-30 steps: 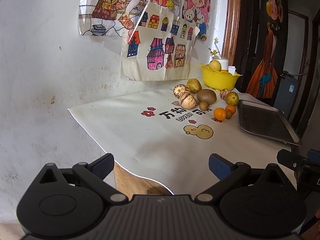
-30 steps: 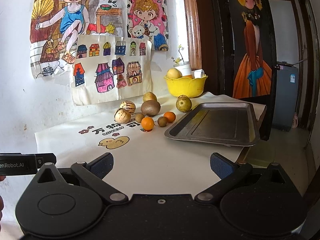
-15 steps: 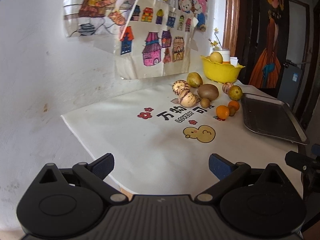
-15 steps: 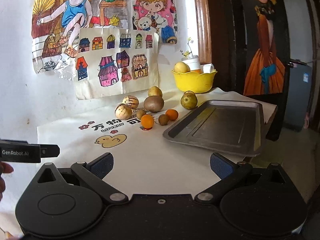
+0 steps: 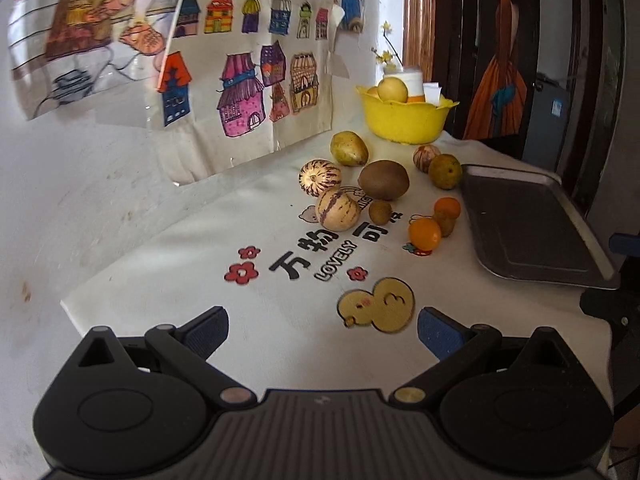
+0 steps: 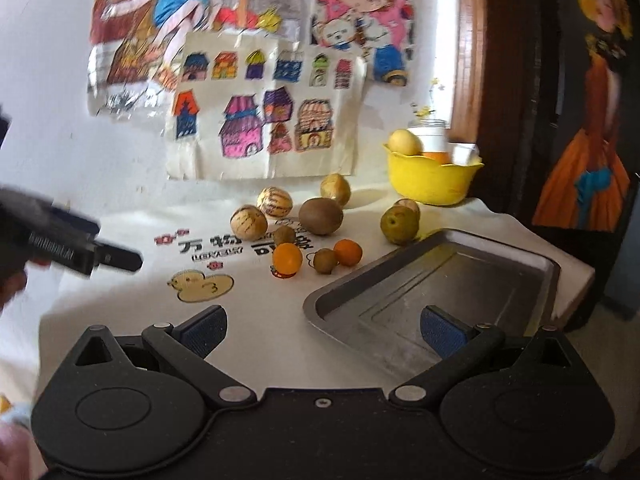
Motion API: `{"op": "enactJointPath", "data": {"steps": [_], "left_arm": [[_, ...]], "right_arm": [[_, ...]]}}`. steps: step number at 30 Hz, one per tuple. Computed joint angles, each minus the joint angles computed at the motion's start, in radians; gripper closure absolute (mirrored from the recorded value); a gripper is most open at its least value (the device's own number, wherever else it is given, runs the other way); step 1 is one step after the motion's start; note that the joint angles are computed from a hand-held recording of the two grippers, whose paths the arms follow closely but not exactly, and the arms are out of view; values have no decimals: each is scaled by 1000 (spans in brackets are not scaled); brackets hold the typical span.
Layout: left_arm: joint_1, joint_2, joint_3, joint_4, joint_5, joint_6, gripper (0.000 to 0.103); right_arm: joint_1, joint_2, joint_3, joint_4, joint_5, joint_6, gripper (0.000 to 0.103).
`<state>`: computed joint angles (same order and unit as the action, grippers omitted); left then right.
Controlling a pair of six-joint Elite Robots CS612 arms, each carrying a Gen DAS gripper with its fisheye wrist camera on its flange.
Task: Organize fruits
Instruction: 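Grasp a striped pepino melon with the left tool while the right tool grasps an orange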
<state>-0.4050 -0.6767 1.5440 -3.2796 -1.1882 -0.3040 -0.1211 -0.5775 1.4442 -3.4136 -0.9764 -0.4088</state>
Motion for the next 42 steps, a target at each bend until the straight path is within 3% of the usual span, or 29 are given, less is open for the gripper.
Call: {"op": "enactJointPath", "data": {"steps": [5, 10, 17, 21, 27, 31, 33, 42], "left_arm": [[19, 28, -65, 37, -16, 1, 0], [29, 77, -149, 22, 34, 28, 0], [62, 148, -267, 4, -59, 77, 0], [72, 172, -314, 35, -79, 93, 0], [91, 197, -370, 99, -158, 78, 1], [97, 212, -399, 118, -178, 57, 7], [100, 217, -410, 132, -193, 40, 11], [118, 237, -456, 181, -274, 7, 25]], "right_arm": [[2, 23, -56, 80, 59, -66, 0], [21, 33, -115, 197, 47, -236, 0], [55, 61, -201, 317, -5, -516, 1], [69, 81, -256, 391, -4, -605, 7], [84, 119, -340, 446, -20, -602, 24], [89, 144, -391, 478, -20, -579, 36], [89, 153, -407, 483, -9, -569, 50], [95, 167, -432, 526, 0, -582, 63]]}}
